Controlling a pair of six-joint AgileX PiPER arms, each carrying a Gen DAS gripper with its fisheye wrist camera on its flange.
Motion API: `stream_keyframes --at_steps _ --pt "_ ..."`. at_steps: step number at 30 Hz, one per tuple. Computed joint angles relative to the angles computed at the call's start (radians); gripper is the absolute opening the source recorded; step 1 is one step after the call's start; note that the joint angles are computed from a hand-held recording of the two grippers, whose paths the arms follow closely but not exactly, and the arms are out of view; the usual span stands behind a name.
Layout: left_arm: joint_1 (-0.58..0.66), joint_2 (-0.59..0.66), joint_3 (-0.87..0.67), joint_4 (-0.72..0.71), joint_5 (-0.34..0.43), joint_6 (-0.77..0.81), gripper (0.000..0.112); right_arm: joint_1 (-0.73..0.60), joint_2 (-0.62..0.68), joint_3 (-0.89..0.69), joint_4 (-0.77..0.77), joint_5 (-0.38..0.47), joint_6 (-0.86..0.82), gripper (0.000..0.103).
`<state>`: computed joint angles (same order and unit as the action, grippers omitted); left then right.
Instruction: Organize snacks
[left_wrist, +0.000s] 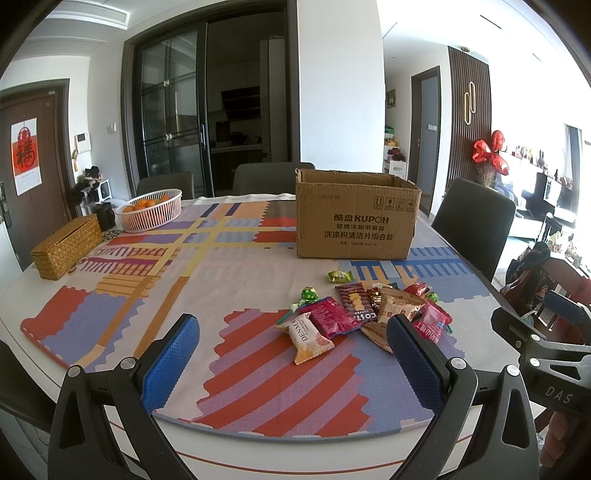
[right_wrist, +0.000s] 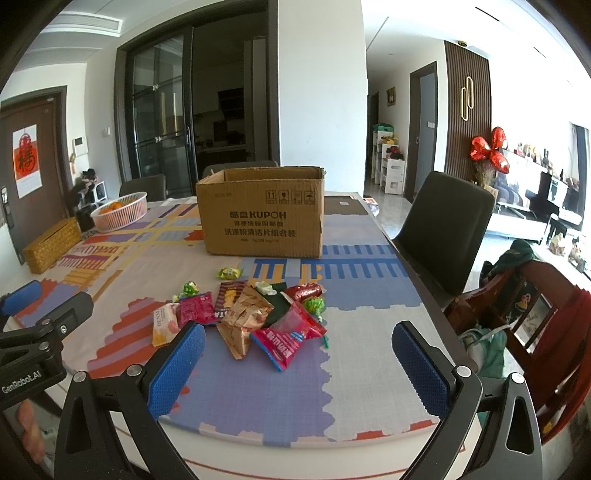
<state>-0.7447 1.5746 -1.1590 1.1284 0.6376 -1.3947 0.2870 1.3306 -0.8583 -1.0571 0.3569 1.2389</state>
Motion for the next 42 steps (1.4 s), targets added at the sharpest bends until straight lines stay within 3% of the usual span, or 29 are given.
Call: stream_keyframes --at_steps 19,28,35,42 --pt "0.007 0.027 -0.027 -0.036 0.001 0.028 0.103 0.029 0.043 -0.033 0.010 0.021 0.002 0.102" --pt "0.072 0.085 -0.077 -0.136 -0.050 0.131 0.103 -0.020 0.102 -0.076 0.124 -0.034 -0.154 0.102" --pt "0.129 0.174 -0.177 -0.292 -0.062 0.291 0.095 -0.034 0.197 -0.161 0.284 -0.060 -0.342 0.101" --pt "0.186 0.277 -0.280 -0.454 -0.067 0.448 0.087 -0.068 0.339 -0.286 0.595 -0.067 -0.674 0.091"
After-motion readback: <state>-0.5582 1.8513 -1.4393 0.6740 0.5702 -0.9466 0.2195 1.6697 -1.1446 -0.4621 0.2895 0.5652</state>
